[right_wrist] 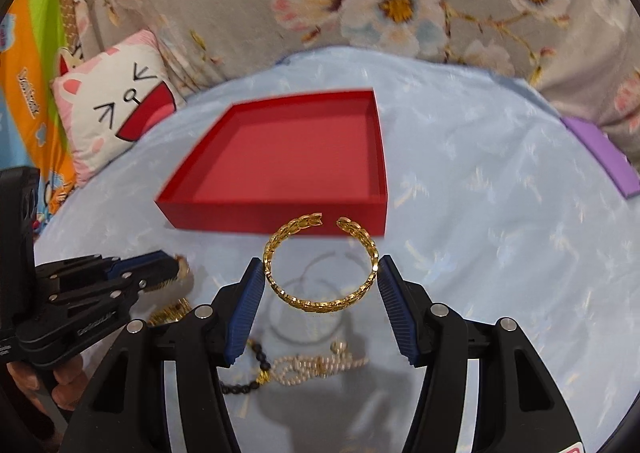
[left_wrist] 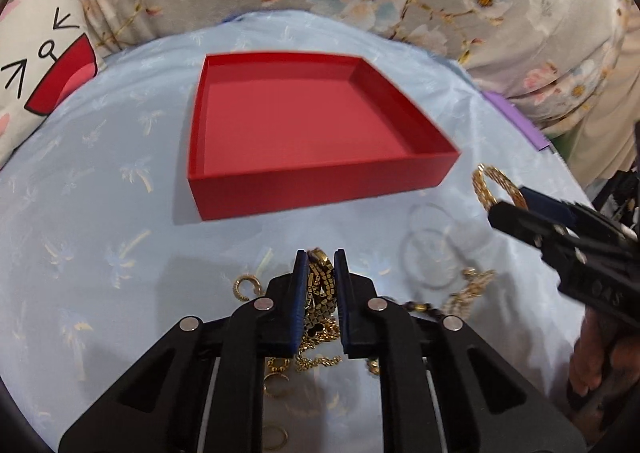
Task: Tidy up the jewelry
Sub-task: 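Carry the gold cuff to the red box with the right gripper while the left gripper grasps the gold watch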
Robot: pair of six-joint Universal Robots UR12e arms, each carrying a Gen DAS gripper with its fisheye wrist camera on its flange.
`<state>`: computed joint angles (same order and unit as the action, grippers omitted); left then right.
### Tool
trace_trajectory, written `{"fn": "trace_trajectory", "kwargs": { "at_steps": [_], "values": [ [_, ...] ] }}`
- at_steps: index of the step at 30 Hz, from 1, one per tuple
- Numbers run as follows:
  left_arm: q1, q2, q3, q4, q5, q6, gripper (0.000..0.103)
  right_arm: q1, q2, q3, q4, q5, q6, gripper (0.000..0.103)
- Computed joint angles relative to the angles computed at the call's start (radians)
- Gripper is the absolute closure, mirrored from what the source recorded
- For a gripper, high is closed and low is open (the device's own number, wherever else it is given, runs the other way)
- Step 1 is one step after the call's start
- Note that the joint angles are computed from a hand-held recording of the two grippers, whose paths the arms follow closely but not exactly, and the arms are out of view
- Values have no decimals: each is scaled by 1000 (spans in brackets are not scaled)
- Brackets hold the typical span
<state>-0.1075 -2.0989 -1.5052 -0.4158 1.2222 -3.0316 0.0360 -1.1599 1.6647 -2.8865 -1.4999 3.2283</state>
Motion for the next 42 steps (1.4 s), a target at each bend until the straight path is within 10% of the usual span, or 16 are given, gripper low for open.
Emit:
{"fn": "trace_trajectory", "kwargs": {
  "at_steps": [2,14,17,19,20,42],
  "values": [
    [11,8,12,4,-38,4,103,-7,8,-34,7,18,-18,46],
    [0,-130,295,48,77,-64,103,-25,227,-429,241,32,23,46],
    [10,-93,223,46,45,-18,94,-30,217,-402,231,70,24,46],
    [9,-63,157,48,53,43,56,-25,198,-361,202,52,1,46],
    [6,-48,120,51,74,64,53,-23,187,-338,188,45,-9,46],
    [-17,-26,5,-76,65,155,82,-17,75,-133,92,72,-31,46]
  ]
}}
